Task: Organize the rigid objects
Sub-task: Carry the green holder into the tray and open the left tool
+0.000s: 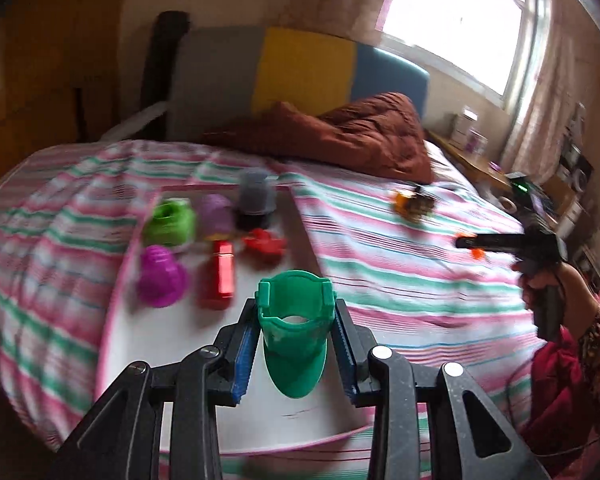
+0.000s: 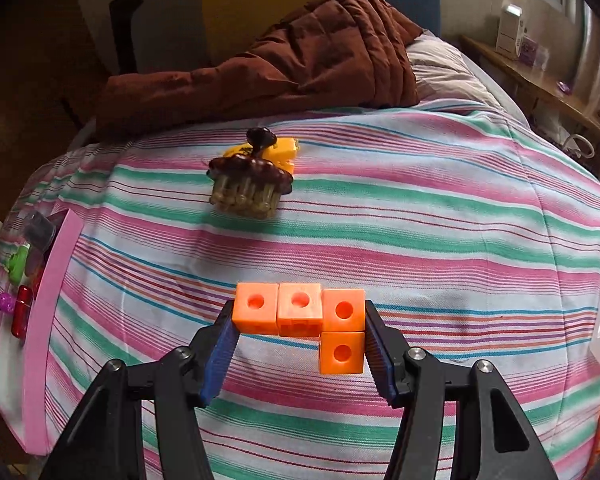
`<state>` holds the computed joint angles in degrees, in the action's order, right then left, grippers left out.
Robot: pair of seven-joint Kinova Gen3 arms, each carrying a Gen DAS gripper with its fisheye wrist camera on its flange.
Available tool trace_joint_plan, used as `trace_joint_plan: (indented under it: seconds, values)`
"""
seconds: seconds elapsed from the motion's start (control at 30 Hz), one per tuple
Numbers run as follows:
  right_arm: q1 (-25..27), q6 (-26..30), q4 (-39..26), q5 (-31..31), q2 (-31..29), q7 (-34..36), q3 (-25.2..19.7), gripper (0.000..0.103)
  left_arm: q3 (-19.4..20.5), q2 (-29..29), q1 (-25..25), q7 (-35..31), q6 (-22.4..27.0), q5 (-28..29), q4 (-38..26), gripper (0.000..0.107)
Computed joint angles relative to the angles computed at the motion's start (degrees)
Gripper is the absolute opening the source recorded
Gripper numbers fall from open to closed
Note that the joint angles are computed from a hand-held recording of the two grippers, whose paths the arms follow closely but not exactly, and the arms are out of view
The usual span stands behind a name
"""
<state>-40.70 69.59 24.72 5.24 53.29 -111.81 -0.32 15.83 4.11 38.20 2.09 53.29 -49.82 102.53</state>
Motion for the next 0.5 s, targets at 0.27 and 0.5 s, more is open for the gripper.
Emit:
trace_joint_plan:
  seconds: [0.27,0.5]
  values:
    - [-1.06,-6.14,7.08,1.86,-3.66,-1.18,0.10,0.060,-0.90,-0.69,-3.39,-0.89,3.82,3.62,2.65,0.035]
    - [-1.21,-4.66,5.75,2.20,-2.74,-1.02,0.17,0.060,-2.86,0.14,-6.48,-5.05,3.15,9.02,3.44,0.035]
